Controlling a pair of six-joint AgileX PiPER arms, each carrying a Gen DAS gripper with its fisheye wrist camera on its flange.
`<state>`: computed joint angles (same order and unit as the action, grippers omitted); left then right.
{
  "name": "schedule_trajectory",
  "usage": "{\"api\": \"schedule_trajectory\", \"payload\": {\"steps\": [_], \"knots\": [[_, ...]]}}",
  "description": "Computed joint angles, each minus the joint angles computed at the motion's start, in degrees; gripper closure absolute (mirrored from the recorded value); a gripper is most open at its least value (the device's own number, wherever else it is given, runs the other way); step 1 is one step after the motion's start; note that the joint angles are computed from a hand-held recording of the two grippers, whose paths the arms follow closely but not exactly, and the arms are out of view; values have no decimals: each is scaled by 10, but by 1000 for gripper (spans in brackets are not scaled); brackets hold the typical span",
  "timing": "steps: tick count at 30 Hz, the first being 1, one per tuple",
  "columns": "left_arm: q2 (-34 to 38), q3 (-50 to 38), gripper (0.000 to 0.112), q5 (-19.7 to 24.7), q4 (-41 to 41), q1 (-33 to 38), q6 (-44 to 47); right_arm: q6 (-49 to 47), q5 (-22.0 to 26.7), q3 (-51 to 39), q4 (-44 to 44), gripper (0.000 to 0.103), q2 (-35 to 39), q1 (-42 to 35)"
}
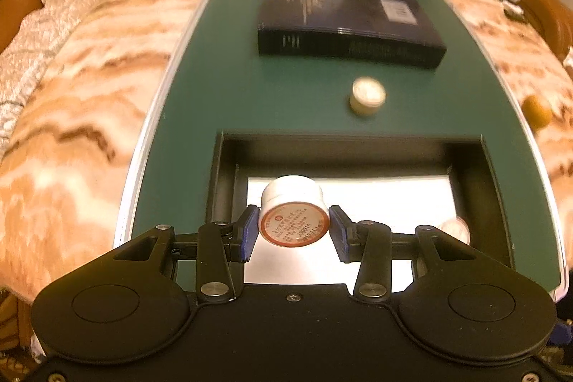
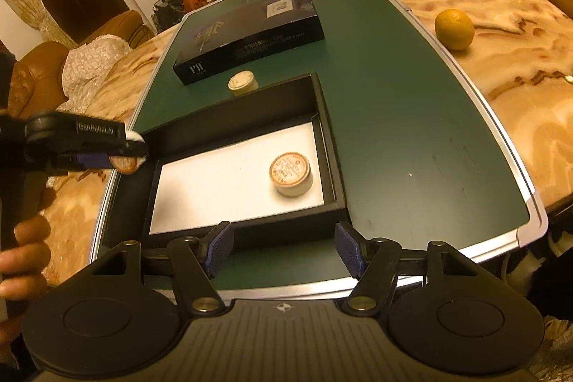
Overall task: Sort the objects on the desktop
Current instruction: 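Carry the tin into the tray beside the first and open the left gripper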
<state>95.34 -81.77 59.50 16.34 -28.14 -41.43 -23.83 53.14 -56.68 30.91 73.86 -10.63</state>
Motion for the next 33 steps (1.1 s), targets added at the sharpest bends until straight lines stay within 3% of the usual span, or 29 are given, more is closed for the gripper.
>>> {"api": "schedule_trajectory", "payload": {"steps": [17,33], "knots": [[76,-20,71,41,11,-7,-3,-29,2,17,24,37,19,-23],[82,3,68,11,-8,8,-4,-25,-3,13,19,37,30,-13]]}}
